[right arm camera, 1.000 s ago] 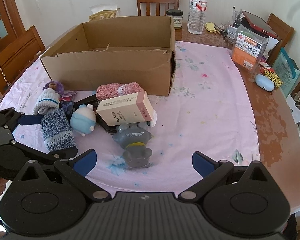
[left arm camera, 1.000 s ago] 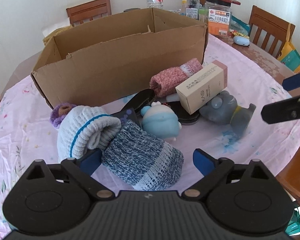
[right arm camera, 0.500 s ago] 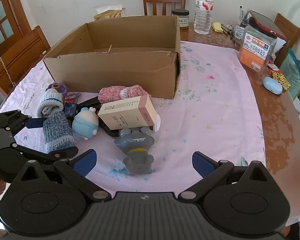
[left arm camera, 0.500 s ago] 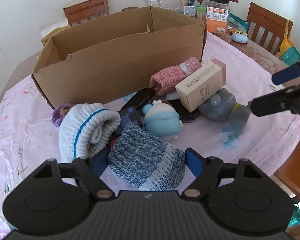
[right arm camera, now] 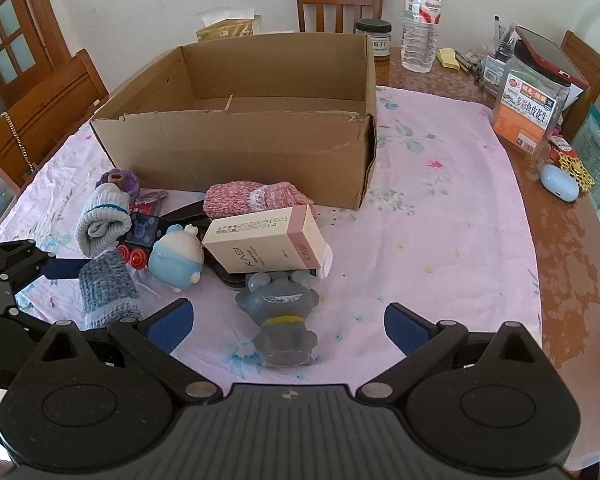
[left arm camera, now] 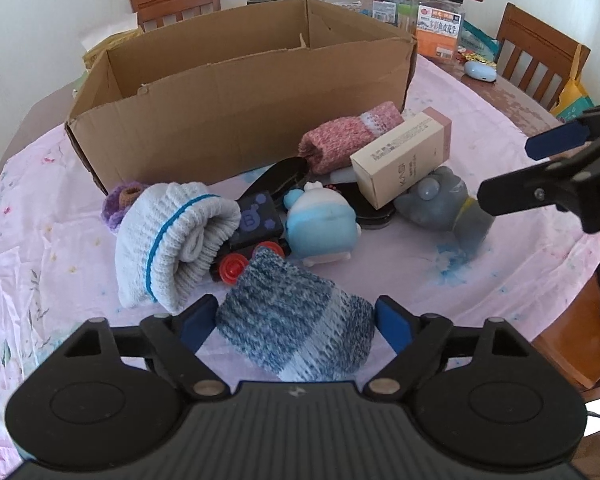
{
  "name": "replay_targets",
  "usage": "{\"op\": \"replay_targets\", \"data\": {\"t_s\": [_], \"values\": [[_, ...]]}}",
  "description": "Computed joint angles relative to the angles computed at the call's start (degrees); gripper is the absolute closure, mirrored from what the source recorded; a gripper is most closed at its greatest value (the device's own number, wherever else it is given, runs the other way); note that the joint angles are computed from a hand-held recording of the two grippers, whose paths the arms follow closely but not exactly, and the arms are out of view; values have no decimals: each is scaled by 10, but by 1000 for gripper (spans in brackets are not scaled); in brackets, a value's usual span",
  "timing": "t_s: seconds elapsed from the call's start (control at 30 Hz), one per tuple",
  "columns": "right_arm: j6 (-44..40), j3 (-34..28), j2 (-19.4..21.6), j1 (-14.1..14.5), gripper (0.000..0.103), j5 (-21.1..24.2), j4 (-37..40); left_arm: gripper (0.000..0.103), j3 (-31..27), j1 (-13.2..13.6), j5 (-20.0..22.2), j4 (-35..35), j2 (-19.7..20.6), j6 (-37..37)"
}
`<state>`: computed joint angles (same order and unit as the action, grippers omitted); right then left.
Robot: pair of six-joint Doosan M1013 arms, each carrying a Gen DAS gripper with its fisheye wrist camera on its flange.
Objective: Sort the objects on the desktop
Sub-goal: 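Close the left tool on the blue-grey knit sock, then close the right tool on the grey rubber toy figure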
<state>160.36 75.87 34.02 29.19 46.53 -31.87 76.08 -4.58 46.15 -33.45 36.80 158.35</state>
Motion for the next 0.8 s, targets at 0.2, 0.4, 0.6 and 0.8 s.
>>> {"op": "replay_targets", "data": {"t_s": [0.2,0.4,0.6,0.8], "values": [[-7,4,-1,-1,0,-2,10,16,-3,2,4,8,5,-5],[-18,3,1,-3,0,-6,19,16,-3,2,1,-13,10,20],[-39,3,4,-4,0,-17,25,23,-9,6,17,-31,13,28],[-57,7,10,-9,1,-33,36,25,-12,10,33,-35,11,26]]}}
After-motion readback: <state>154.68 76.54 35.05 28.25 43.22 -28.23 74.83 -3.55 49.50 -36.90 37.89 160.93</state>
